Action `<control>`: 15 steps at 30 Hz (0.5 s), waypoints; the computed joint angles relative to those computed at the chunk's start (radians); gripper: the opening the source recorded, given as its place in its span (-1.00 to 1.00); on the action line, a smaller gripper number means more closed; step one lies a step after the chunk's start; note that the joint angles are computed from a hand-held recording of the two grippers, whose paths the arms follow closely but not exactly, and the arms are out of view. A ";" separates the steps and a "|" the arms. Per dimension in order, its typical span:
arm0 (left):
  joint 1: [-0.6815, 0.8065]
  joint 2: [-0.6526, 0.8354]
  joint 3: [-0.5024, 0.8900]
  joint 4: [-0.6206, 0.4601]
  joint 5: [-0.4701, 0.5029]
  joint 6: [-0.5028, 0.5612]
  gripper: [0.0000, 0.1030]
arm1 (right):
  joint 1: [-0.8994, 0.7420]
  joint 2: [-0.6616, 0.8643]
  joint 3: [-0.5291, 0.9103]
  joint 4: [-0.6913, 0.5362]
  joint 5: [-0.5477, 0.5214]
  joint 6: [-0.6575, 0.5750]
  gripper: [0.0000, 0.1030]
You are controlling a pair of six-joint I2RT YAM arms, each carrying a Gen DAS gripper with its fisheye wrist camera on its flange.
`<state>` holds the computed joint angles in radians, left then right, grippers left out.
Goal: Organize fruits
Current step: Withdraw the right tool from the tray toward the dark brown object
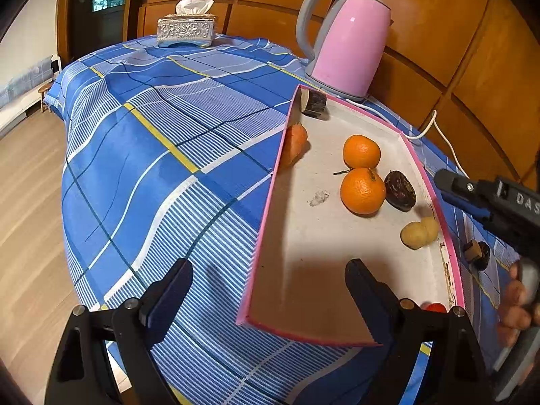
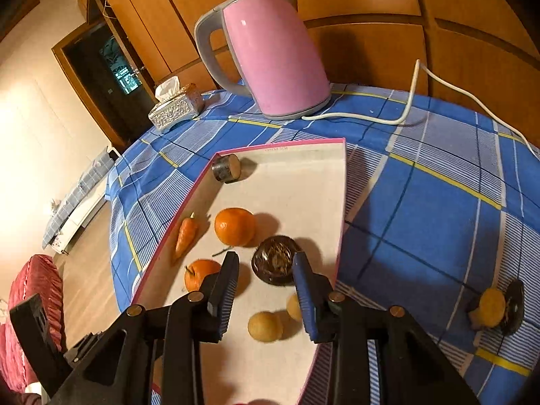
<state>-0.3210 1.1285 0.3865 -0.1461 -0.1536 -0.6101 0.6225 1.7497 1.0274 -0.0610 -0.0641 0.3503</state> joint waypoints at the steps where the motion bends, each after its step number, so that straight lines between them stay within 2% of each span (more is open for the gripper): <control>1: -0.001 0.000 0.000 0.000 0.000 0.000 0.79 | 0.001 -0.006 -0.008 0.002 0.001 0.002 -0.35; 15: -0.024 -0.013 0.005 -0.018 -0.006 -0.010 0.79 | -0.026 -0.219 -0.250 0.037 0.110 0.018 -0.35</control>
<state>-0.3452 1.1155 0.3911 -0.1643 -0.1597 -0.6201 0.5966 1.5312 0.7775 -0.0243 0.0456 0.3679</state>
